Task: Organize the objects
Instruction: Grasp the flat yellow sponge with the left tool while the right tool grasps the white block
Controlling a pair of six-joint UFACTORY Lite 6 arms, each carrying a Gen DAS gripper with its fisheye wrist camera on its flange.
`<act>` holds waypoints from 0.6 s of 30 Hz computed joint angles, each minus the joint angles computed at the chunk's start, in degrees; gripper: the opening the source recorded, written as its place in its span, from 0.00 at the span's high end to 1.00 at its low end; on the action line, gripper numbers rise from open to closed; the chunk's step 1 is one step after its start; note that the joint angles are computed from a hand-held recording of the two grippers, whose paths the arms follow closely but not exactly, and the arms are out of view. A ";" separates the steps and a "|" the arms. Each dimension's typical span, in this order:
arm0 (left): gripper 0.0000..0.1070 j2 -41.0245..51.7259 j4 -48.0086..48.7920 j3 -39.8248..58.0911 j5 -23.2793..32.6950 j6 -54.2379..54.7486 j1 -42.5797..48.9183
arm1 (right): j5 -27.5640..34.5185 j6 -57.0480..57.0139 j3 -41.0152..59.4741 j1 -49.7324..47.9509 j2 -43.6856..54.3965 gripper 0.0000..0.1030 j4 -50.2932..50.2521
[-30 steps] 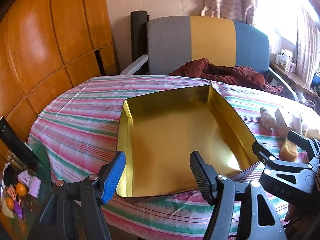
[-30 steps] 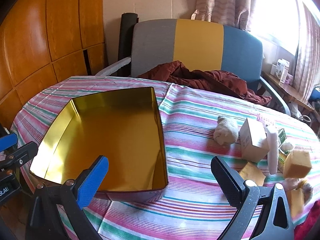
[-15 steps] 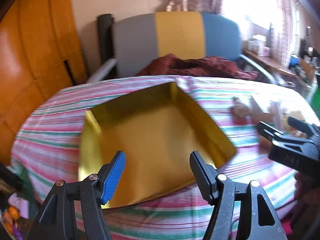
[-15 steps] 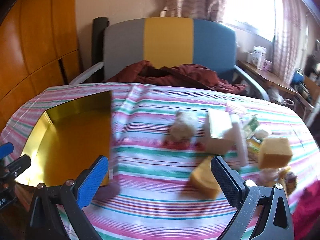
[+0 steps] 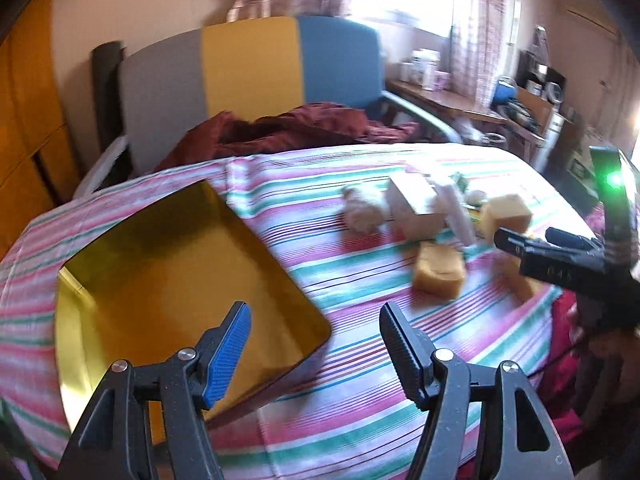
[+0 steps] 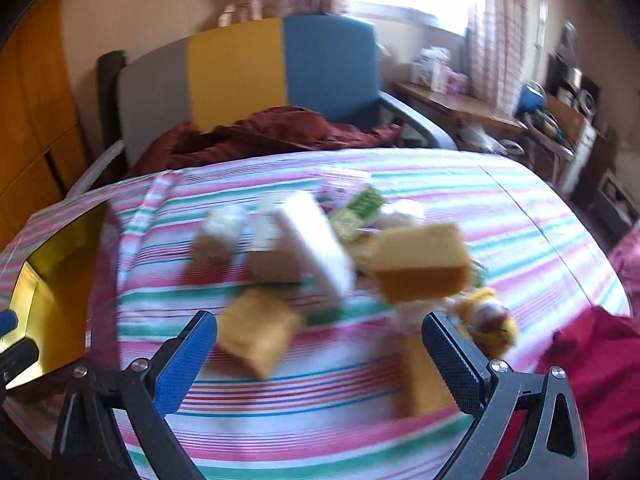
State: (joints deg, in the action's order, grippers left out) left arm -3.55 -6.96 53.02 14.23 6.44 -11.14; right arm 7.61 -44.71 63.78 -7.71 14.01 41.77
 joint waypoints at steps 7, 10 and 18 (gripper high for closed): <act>0.34 11.24 -16.82 10.50 5.97 16.14 -3.09 | 7.36 -0.51 9.62 -12.50 5.32 0.00 0.26; 0.31 16.49 -11.95 15.92 6.61 12.14 -6.72 | 10.35 -2.95 15.57 -16.94 9.66 0.00 3.75; 0.31 32.22 -4.90 32.28 10.41 5.43 -12.88 | 19.41 -0.65 27.11 -24.19 19.82 0.00 7.37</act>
